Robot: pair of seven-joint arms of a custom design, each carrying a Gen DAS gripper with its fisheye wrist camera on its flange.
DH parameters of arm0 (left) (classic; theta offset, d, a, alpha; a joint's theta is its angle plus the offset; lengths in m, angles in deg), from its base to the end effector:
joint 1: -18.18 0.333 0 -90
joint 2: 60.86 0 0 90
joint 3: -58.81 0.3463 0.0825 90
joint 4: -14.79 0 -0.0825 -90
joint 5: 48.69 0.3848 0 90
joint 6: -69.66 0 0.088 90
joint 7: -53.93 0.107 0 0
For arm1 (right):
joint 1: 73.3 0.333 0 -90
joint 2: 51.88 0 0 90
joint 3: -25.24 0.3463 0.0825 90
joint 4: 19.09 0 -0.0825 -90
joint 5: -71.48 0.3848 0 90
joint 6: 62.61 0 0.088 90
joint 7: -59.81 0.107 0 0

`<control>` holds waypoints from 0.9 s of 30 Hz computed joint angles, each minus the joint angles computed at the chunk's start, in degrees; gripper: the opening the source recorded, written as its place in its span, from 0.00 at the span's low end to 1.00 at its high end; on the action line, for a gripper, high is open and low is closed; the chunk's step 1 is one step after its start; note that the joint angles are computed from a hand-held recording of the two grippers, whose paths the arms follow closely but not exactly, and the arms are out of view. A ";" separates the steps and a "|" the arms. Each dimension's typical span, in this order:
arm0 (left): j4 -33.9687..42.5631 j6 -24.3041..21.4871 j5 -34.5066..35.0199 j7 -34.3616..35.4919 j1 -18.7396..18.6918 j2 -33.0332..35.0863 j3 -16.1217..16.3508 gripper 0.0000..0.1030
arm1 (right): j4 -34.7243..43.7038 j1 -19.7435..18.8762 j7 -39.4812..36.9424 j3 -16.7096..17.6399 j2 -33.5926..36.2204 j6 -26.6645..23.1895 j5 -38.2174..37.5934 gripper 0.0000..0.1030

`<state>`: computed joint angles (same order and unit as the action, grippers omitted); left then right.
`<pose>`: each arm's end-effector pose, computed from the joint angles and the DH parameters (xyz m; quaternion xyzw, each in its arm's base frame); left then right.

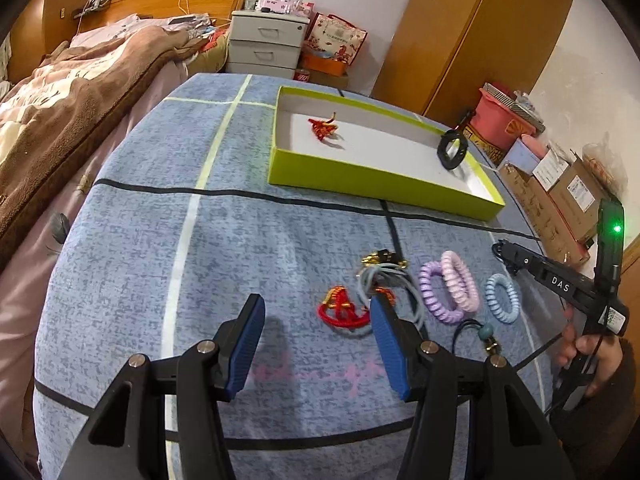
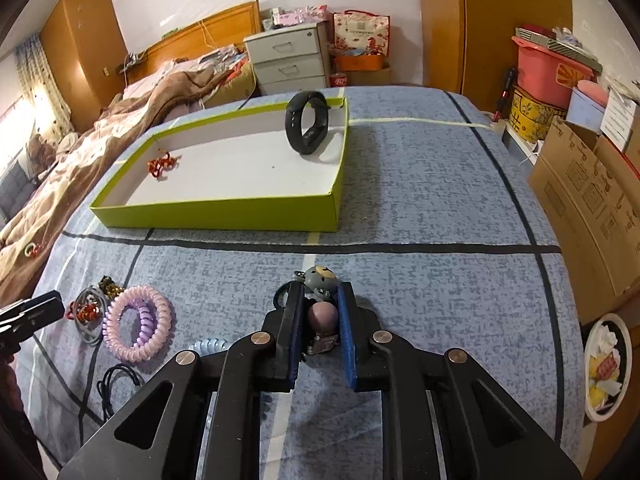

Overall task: Organize jewelry
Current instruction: 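Grasp the black hair tie with pink ball charm using the right tool, then grasp the black hair tie with teal bead using the left tool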

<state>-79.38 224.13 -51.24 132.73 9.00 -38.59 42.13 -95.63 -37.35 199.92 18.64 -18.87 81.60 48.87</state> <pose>0.6641 -0.2829 0.5042 -0.6090 0.7175 -0.3256 0.0911 0.6665 0.4066 0.4907 -0.6390 0.6878 -0.2095 0.2733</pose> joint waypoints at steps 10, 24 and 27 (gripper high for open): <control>-0.69 -0.10 -7.37 16.26 1.08 -1.39 -6.91 0.55 | -7.63 0.79 3.44 -0.29 -5.25 5.02 -3.43 0.17; 6.32 -7.80 -4.56 20.08 -5.75 3.56 -4.46 0.47 | -13.40 0.36 6.47 0.73 -8.76 8.72 -5.58 0.17; 6.22 -7.76 -2.56 18.34 -6.93 3.58 -3.22 0.43 | -13.94 0.33 6.76 0.76 -9.06 9.35 -5.79 0.17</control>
<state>-73.15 216.37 -53.81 151.07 2.07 -35.01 38.92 -109.58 -37.02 206.68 19.39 -27.94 90.96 43.08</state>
